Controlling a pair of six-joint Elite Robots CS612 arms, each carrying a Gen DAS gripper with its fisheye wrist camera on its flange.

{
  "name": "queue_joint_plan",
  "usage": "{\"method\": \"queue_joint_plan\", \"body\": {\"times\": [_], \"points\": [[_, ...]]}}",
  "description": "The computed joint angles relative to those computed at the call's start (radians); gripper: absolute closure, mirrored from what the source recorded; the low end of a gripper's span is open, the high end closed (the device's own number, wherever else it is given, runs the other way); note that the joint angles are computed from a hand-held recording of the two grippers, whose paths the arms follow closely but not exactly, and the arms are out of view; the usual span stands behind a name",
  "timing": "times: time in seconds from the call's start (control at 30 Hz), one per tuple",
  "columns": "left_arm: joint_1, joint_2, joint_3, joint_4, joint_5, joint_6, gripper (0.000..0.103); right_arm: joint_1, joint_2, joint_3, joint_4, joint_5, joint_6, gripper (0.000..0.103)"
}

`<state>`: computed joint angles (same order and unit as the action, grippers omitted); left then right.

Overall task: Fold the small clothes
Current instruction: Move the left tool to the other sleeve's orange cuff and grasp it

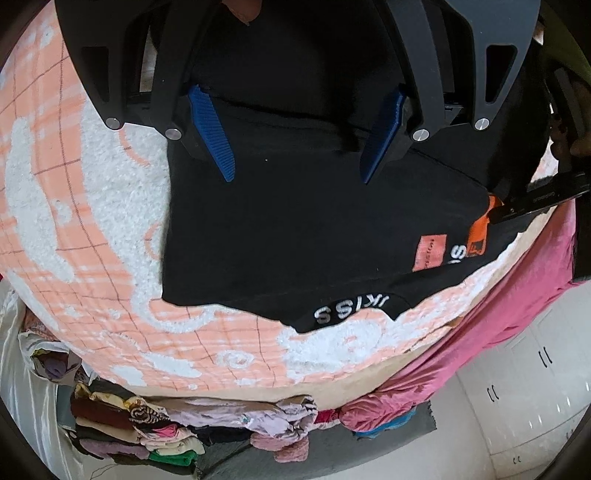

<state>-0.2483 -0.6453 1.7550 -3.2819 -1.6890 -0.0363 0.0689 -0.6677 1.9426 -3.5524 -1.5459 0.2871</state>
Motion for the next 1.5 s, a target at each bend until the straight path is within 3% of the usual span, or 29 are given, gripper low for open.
{"method": "queue_joint_plan", "body": {"times": [0.1, 0.33, 0.57, 0.7, 0.83, 1.1, 1.2, 1.3, 1.37, 1.5], "points": [[0.001, -0.017, 0.022, -0.032, 0.000, 0.003, 0.080, -0.002, -0.003, 0.009, -0.027, -0.011, 0.005, 0.034], [-0.015, -0.037, 0.052, -0.055, -0.083, 0.041, 0.080, 0.005, -0.014, 0.025, -0.057, -0.013, 0.018, 0.034], [-0.052, -0.005, 0.026, 0.002, -0.021, 0.089, 0.076, 0.027, -0.004, 0.012, 0.000, -0.041, 0.014, 0.034], [-0.045, 0.011, 0.009, 0.011, -0.037, 0.091, 0.076, 0.015, 0.012, -0.002, 0.031, -0.016, 0.047, 0.034], [-0.036, 0.004, 0.014, 0.009, -0.064, 0.079, 0.076, 0.022, 0.010, -0.004, 0.034, -0.034, 0.054, 0.033], [-0.013, -0.028, 0.057, -0.049, -0.100, 0.072, 0.059, 0.024, -0.022, 0.042, -0.028, -0.005, 0.131, 0.024], [-0.001, -0.041, 0.074, -0.070, -0.108, 0.069, 0.047, 0.033, -0.037, 0.053, -0.046, -0.007, 0.138, 0.020], [0.010, -0.052, 0.091, -0.099, -0.085, 0.059, 0.046, 0.045, -0.051, 0.059, -0.068, -0.005, 0.137, 0.016], [0.020, -0.059, 0.100, -0.112, -0.081, 0.050, 0.028, 0.057, -0.062, 0.057, -0.075, -0.003, 0.128, 0.014], [0.041, -0.070, 0.114, -0.135, -0.075, 0.034, 0.027, 0.080, -0.076, 0.042, -0.080, -0.003, 0.108, 0.011]]}}
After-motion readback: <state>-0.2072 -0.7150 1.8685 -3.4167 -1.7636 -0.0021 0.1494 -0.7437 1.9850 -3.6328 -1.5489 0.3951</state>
